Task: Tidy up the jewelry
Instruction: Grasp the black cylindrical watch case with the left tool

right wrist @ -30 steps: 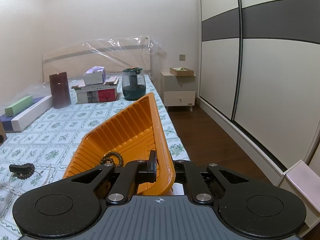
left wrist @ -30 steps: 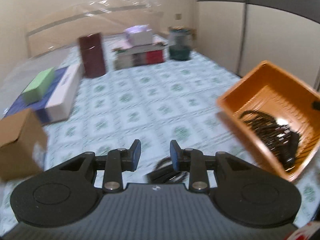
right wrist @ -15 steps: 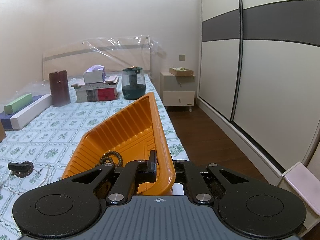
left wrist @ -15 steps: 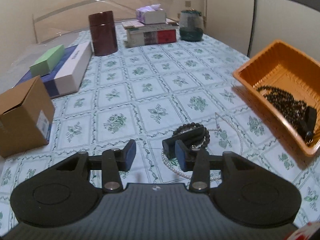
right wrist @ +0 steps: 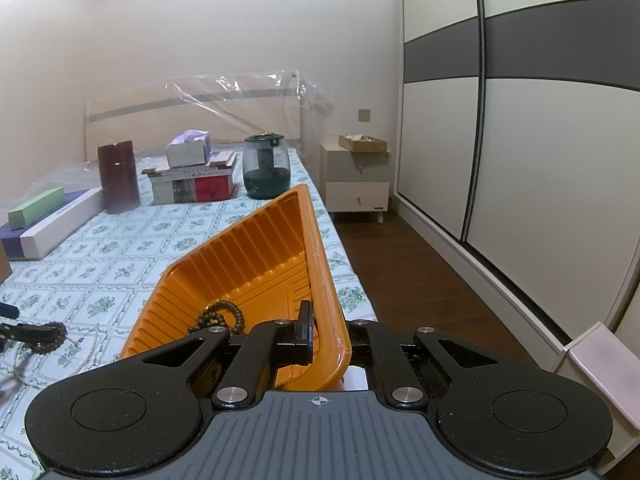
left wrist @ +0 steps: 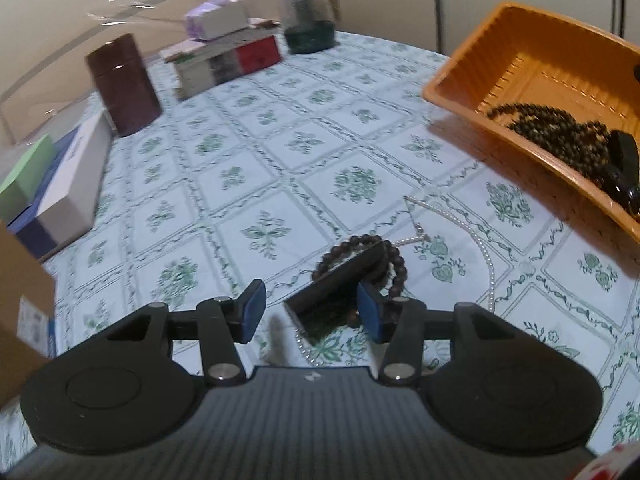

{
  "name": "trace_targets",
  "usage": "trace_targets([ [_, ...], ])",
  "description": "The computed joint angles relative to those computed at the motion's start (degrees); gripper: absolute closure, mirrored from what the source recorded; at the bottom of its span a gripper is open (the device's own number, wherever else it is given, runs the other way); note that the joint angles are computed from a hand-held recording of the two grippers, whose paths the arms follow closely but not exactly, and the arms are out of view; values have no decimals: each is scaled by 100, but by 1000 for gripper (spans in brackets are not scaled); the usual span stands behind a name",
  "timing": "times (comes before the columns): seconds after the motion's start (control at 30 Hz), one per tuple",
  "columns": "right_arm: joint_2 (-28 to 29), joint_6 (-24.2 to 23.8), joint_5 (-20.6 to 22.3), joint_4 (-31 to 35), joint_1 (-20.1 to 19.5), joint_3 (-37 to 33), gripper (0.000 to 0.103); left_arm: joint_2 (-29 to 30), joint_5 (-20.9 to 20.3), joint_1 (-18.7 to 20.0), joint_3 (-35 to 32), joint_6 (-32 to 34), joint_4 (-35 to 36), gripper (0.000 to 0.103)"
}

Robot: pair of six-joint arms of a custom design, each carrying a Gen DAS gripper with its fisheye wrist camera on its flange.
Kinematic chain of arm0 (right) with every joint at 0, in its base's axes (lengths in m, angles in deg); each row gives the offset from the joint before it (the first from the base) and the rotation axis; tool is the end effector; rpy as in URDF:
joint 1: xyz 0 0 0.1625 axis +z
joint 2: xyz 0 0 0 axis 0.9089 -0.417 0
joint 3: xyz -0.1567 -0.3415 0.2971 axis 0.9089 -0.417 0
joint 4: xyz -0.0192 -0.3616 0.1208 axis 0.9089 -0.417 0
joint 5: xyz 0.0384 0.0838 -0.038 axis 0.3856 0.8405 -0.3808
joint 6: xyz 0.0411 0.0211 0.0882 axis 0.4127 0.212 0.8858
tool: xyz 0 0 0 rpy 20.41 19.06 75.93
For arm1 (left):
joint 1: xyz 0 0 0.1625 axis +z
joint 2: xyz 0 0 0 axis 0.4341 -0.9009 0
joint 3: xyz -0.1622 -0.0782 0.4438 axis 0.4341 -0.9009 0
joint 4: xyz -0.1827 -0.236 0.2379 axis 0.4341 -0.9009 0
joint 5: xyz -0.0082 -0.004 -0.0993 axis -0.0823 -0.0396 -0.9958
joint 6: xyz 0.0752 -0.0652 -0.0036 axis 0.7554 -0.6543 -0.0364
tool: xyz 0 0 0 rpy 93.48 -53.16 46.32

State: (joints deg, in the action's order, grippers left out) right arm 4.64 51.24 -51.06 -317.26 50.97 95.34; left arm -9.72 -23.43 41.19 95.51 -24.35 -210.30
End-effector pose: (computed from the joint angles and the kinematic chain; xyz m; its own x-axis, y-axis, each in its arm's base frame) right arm 0.3264 -0.4861 0.1203 -0.7350 -0.1522 0.6608 -0.6507 0.4323 -0.6243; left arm -0.0038 -0.5229 0.3894 -0.5344 0.2958 -0.7918 0.7182 0.6528 -0.2409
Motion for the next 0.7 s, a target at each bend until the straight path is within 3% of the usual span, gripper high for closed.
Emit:
trace_targets([
  [0.2,-4,0,1,6,-6,-1,96,-13,-240,76,-212,69,535,60],
  [0.47,-6,-7,-3,5,-10,-2,96,-282,-210,-67,-193,-181,1333,78],
  [0.7,-9,-24,2,1,-19,5,96,-152,-199,-77,-178,-144,1093,78],
])
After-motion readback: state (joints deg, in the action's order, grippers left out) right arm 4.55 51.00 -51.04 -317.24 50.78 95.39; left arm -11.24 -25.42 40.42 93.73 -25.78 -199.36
